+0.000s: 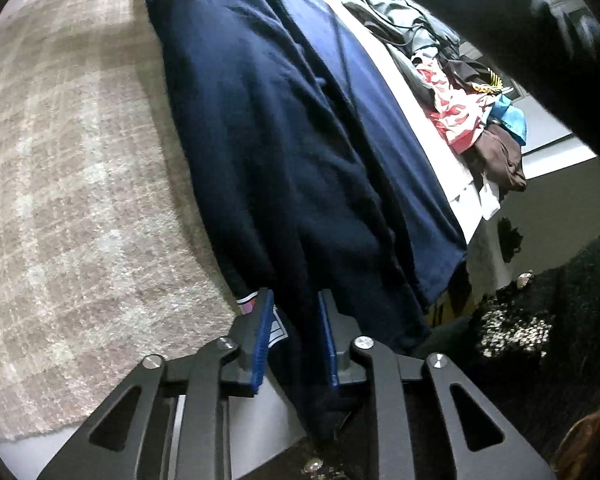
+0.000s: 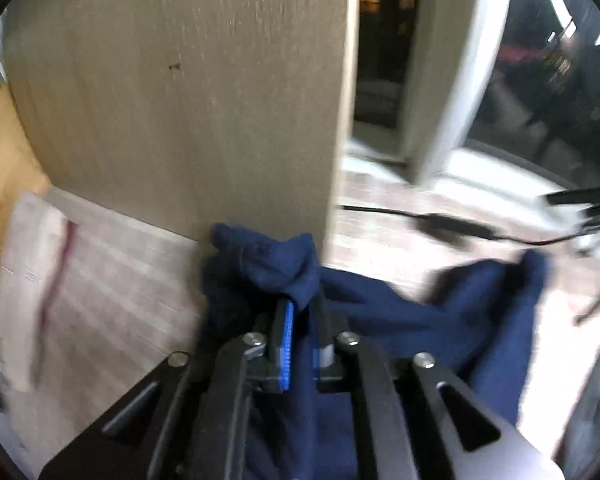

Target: Fold clothes

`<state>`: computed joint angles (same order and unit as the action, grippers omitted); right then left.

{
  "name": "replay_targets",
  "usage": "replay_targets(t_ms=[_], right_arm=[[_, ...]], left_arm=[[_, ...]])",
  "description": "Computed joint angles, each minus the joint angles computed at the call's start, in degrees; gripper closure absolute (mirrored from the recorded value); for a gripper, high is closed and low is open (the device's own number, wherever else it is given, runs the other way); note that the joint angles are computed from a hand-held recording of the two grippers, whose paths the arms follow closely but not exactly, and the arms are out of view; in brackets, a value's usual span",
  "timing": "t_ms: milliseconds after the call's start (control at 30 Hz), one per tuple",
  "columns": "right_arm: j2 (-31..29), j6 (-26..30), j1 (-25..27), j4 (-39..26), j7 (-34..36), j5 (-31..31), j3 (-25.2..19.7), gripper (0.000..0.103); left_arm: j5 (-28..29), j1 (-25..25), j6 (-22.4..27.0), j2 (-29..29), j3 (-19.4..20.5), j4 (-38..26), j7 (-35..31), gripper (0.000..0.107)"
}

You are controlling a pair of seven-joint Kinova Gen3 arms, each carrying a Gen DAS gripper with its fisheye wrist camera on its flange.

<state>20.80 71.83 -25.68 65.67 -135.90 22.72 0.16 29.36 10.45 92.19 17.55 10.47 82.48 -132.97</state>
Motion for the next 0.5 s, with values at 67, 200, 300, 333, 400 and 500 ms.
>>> replay_targets(t_ms=[67, 200, 300, 333, 400, 500], right_arm=[[-0.4, 4.7, -4.3, -2.4, 1.0, 3.0, 1.3, 0.070], [1.2, 7.9, -2.5, -7.1, 6.2, -1.9, -6.9, 0.055], [7.2, 14.0, 0.5, -12.8, 8.4, -6.1, -11.8, 0.055], [8.9, 15.6, 0.0, -14.1, 8.0, -6.3, -11.5, 0.057], [11.3, 18.0, -0.9, -15.7, 6.9, -8.0, -9.1, 0.065], [11.3, 16.9, 1.0, -14.3, 4.1, -9.5, -9.7, 0.083]], left_arm=[[0.0, 0.0, 0.2, 0.4, 0.0, -0.3, 0.3, 0.088], [-0.6, 0.4, 0.1, 0.3, 0.2, -0.5, -0.2, 0.088], [-0.8, 0.5, -0.5, -0.3, 0.2, 0.0, -1.1, 0.087], [-0.8, 0.5, -0.6, -0.5, 0.2, 0.2, -1.4, 0.087], [-0.7, 0.4, -0.9, -1.0, 0.2, 0.7, -2.1, 0.087], [-0.7, 0.2, -1.5, -1.9, 0.1, 1.8, -3.8, 0.089]])
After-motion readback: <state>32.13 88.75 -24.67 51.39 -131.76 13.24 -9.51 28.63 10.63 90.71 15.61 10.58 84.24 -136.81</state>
